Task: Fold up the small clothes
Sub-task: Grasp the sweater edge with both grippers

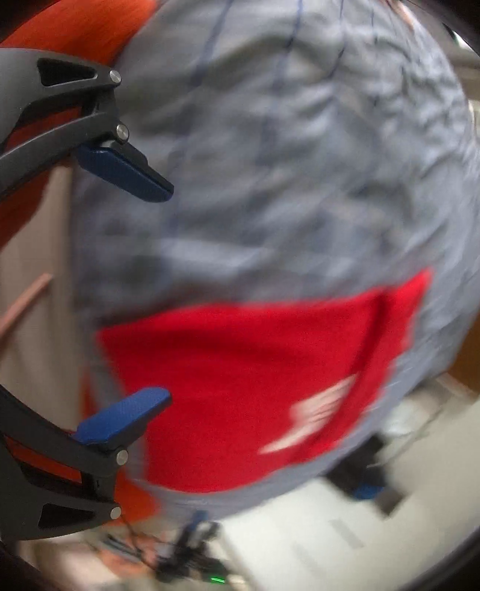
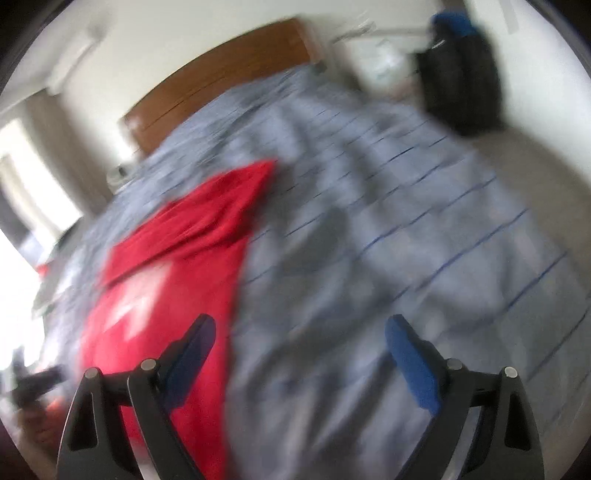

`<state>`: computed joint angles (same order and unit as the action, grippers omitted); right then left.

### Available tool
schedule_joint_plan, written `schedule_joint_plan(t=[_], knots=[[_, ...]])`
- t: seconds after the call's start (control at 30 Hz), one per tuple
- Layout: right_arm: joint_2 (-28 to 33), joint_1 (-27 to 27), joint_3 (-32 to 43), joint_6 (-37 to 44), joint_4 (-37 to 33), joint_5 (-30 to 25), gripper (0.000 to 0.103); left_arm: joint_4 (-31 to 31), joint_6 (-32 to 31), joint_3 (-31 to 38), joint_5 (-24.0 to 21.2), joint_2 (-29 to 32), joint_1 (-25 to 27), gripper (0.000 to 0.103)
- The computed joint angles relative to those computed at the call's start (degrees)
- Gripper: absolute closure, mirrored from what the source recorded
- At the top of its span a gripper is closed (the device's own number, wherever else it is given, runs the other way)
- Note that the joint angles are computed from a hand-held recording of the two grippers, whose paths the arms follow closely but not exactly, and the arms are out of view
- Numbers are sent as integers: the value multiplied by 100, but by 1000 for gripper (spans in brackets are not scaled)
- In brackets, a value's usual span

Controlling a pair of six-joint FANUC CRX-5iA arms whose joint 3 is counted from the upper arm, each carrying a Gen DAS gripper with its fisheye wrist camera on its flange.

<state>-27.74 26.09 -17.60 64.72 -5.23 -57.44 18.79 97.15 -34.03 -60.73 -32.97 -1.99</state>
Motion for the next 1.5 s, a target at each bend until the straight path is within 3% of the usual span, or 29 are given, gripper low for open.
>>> schedule_joint_plan(t=[0.1, 0.2, 0.27, 0.3, 0.33, 0.37, 0.4, 0.43, 0.6, 0.67, 0.73, 0.8, 0.9, 1.03, 1.17, 1.2, 1.3, 1.37, 1.4, 1.5], knots=[[45, -288, 288, 606, -1429, -1136, 12, -134, 58, 24, 73, 256, -456, 17], [26, -163, 118, 658, -1721, -1359, 22, -179, -8, 94, 156, 448, -475, 30], [108, 62, -36, 548, -1580, -1313, 35, -72, -114, 75, 172, 445, -388, 49], [177, 77, -46, 536, -1600, -1334, 40, 29, -242, 46, 160, 453, -315, 79], [303, 55, -29, 634, -1732, -1372, 53, 248, -482, -27, 114, 463, -177, 99], [365, 62, -17, 692, -1767, -1374, 79, 384, -549, -99, 87, 446, -121, 100], [454, 32, 42, 788, -1846, -1433, 96, 541, -669, -198, 52, 328, 32, 101], [433, 13, 40, 807, -1905, -1452, 98, 660, -794, -265, 2, 201, 146, 101], [231, -477, 385, 1099, -2268, -1244, 98, 1771, -1464, -474, -232, -411, 1048, 101], [296, -658, 595, 1257, -2329, -993, 98, 2271, -1851, -322, 64, -176, 1264, 101], [500, -719, 861, 1457, -2219, -515, 98, 2386, -2005, -4, 473, 240, 1194, 101], [773, -692, 1108, 1580, -2039, -108, 98, 2211, -2046, 599, 1028, 918, 954, 101], [1543, -610, 1735, 1619, -1734, 465, 98, 1565, -1735, 1781, 1510, 2146, 640, 101], [2914, -575, 2947, 1508, -1161, 631, 98, 582, -899, 3101, 1542, 3367, 377, 101], [3970, -633, 3983, 1336, -907, 579, 98, -345, -81, 4312, 1177, 4408, 213, 97], [4191, -681, 4224, 1341, -945, 551, 98, -591, 227, 4406, 1113, 4477, 133, 88], [4570, -745, 4381, 1080, -990, 836, 94, -1141, 1285, 4930, 800, 4833, 16, 18], [4571, -678, 4209, 598, -507, 1024, 61, -1108, 1611, 4642, 1084, 4590, 155, 14], [4524, -691, 4107, 466, -424, 1123, 53, -965, 1513, 4484, 1180, 4489, 215, 14], [4161, -687, 3682, 462, -266, 1384, 50, -929, 1228, 4110, 1151, 4100, 299, 14]])
